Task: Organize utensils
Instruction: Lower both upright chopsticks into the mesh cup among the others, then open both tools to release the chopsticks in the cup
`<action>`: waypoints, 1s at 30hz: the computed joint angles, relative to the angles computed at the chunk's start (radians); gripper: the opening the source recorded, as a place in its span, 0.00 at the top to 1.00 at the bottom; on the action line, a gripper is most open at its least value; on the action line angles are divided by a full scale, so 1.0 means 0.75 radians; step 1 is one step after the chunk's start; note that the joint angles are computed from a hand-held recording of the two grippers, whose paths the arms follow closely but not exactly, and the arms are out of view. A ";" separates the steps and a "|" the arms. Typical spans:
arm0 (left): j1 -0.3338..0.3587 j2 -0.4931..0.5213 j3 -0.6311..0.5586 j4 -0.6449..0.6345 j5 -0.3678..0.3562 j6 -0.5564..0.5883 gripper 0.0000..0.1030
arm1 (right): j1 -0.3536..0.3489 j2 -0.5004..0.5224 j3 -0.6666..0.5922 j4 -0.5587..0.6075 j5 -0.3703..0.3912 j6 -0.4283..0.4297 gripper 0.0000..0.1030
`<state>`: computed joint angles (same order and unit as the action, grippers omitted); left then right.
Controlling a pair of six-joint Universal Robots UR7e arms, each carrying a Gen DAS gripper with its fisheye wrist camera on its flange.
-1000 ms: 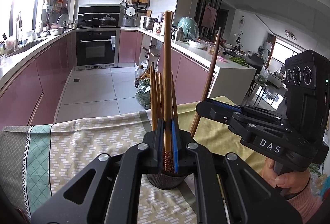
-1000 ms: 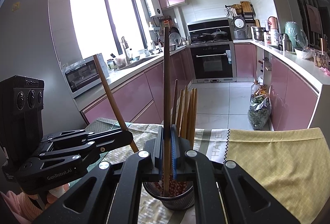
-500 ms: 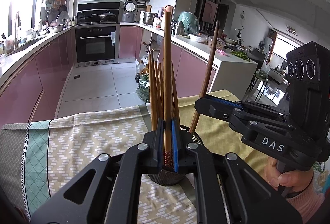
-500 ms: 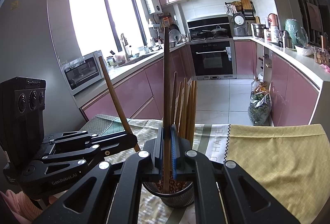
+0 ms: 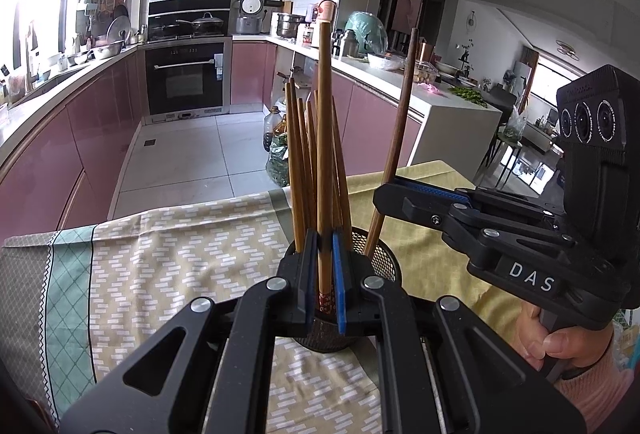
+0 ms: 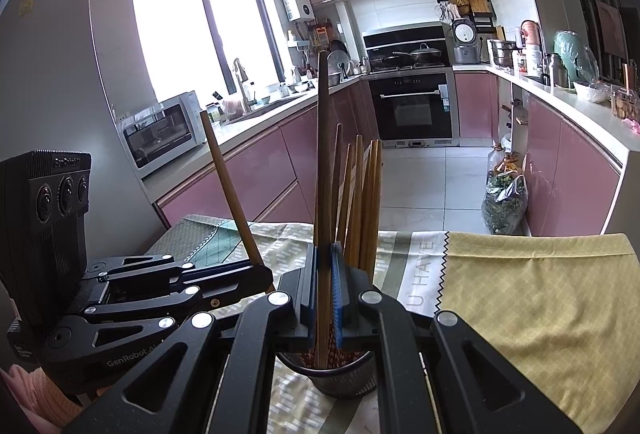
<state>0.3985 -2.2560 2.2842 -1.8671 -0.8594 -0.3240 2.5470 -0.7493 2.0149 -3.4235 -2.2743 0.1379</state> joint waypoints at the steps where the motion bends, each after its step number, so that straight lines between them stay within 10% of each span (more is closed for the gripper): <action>1: 0.003 0.002 0.000 -0.001 -0.001 0.003 0.92 | -0.002 0.000 0.001 0.000 0.002 0.001 0.94; 30: 0.073 0.093 0.015 -0.095 -0.022 0.062 0.92 | -0.026 0.023 -0.010 0.026 0.026 -0.001 0.95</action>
